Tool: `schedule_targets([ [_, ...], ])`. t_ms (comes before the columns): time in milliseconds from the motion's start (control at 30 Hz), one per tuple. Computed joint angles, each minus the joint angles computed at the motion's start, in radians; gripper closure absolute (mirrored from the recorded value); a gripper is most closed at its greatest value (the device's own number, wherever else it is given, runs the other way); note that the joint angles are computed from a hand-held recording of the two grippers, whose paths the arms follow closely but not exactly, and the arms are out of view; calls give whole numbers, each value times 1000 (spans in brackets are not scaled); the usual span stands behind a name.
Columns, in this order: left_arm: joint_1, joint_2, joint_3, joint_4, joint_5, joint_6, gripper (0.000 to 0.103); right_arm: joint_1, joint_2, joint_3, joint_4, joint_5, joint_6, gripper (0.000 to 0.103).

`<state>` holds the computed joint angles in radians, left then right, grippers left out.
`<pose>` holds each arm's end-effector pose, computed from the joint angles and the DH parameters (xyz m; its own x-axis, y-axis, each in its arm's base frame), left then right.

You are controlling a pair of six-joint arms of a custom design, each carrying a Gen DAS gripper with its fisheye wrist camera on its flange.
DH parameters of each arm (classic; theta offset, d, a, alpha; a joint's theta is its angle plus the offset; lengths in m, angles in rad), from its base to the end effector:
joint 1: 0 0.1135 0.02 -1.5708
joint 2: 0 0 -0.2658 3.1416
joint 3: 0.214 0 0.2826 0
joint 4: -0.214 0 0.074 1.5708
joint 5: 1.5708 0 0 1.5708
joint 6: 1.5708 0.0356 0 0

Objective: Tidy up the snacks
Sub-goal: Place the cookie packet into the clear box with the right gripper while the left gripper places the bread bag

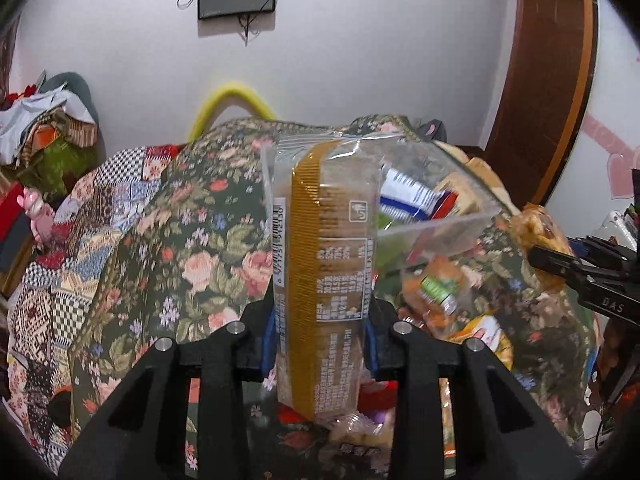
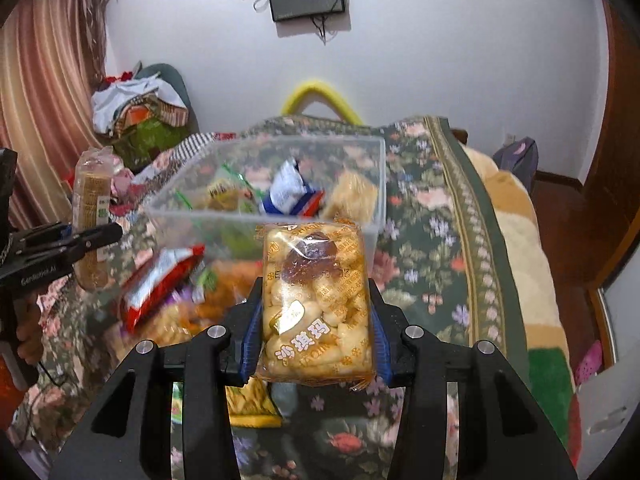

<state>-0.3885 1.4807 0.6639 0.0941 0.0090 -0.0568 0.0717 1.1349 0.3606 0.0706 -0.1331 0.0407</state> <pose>0.2878 -0.1181 0.1455 -0.6330 0.1978 -0.7485 0.3497 0.9356 -0.0485 0.2296 0.0212 0.1335 -0.6518 -0.0064 -0.7583 -0.1455 0.9824 0.1168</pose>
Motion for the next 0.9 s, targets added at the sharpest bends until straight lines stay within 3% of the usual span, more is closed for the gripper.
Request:
schedule_targets([
  [333,-20,30,116,-22,7,1,69,34,73,112,63,5,5,61],
  [900,9,325,461,-92,12,-2,69,98,419,398,108,25,29,61],
])
